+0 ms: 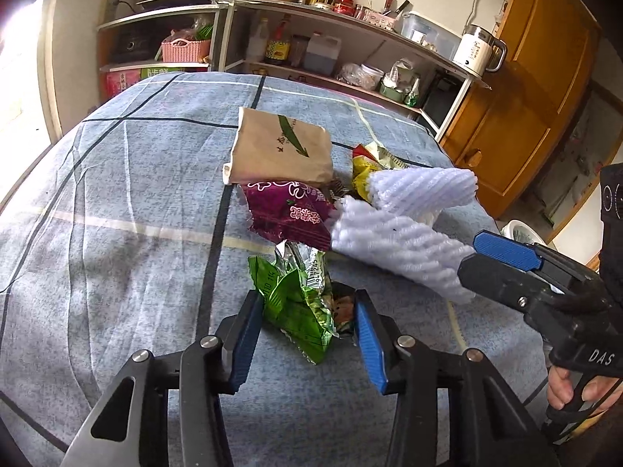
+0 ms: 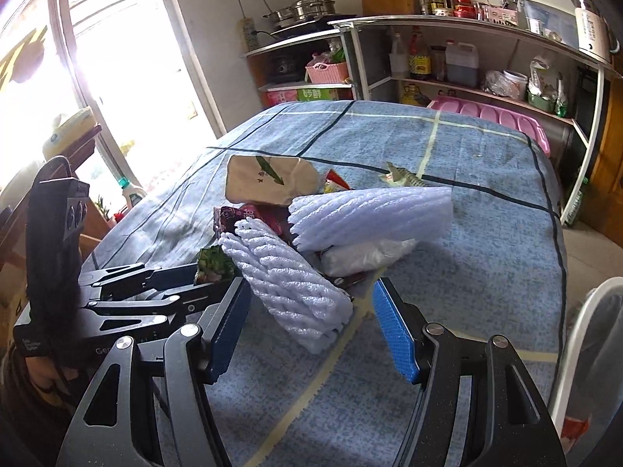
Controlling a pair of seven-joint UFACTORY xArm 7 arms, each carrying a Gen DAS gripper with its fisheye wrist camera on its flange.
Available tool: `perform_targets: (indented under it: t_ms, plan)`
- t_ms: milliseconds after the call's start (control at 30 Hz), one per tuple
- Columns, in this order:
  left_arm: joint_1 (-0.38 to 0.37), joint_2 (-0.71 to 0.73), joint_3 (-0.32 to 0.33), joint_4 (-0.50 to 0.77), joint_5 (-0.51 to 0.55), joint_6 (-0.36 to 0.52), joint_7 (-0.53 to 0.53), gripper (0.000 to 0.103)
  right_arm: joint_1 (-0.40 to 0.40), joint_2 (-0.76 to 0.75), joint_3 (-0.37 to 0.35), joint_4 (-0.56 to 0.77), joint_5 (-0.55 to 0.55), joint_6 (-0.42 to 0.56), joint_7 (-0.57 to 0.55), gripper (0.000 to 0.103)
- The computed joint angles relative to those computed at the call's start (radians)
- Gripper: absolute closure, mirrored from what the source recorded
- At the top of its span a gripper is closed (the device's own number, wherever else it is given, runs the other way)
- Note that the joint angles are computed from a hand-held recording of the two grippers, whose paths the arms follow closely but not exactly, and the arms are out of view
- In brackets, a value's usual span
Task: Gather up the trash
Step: 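Grasp a white foam net with the right gripper while the left gripper grasps the green wrapper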
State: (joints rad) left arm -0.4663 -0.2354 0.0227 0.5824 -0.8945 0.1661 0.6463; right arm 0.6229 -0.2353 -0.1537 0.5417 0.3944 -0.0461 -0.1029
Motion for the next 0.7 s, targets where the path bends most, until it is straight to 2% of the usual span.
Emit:
perform_targets:
  t_ms: [133,233,300,367,500,533,700]
  plan:
    - [0.009,-0.014,0.001,-0.012,0.009,-0.005,-0.016,0.056,-0.06,0.018,0.063,0.007,-0.043,0.013,0.022,0.038]
    - [0.009,-0.029,0.009,-0.025,0.02,-0.005,-0.03,0.056,-0.015,0.026,0.028,0.013,-0.017,0.023,-0.018,0.038]
    - [0.009,-0.035,0.015,-0.031,0.03,-0.005,-0.041,0.056,0.01,0.038,0.014,0.022,0.012,0.042,-0.055,0.043]
    - [0.006,-0.04,0.023,-0.034,0.035,-0.004,-0.046,0.056,-0.003,0.06,0.036,0.035,0.031,0.055,-0.077,0.046]
    - [0.001,-0.045,0.035,-0.039,0.042,-0.003,-0.049,0.056,-0.089,0.09,0.13,0.043,0.012,0.066,-0.065,0.059]
    - [0.001,-0.048,0.035,-0.041,0.046,-0.003,-0.053,0.056,-0.105,0.092,0.147,0.042,0.009,0.069,-0.06,0.06]
    - [-0.004,-0.058,0.035,-0.051,0.072,-0.006,-0.075,0.056,-0.135,0.073,0.18,0.028,0.016,0.067,-0.067,0.071]
